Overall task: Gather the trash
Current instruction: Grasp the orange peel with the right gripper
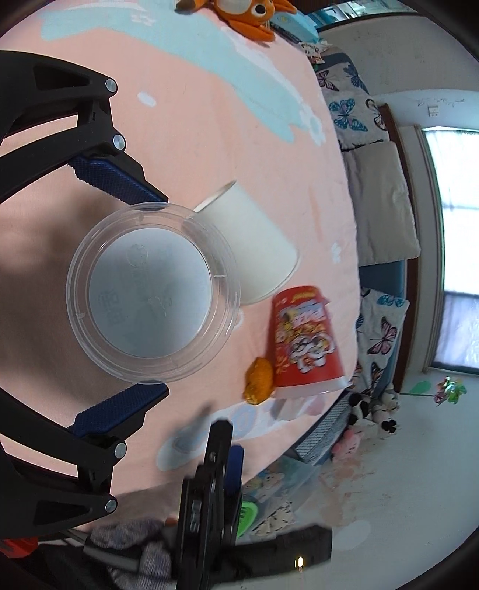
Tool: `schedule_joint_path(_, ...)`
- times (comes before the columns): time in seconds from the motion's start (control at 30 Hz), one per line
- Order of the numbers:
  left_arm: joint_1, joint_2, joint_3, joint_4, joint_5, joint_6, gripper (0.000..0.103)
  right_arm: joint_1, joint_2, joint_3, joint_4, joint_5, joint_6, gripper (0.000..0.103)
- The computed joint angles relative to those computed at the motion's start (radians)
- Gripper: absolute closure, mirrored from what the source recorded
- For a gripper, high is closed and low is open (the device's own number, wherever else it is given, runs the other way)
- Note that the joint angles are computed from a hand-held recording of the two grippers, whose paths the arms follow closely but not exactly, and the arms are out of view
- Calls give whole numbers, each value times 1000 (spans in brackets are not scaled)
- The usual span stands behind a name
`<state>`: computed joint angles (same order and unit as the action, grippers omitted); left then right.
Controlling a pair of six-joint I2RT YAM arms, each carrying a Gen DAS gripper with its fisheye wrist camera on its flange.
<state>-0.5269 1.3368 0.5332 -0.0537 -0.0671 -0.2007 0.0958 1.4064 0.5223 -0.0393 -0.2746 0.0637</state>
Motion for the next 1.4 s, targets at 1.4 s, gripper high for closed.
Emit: schedule_joint_path(1.4,-81,-58,9,-16,-8,-22,13,-87,-206,-120,-86,-50,-7,67)
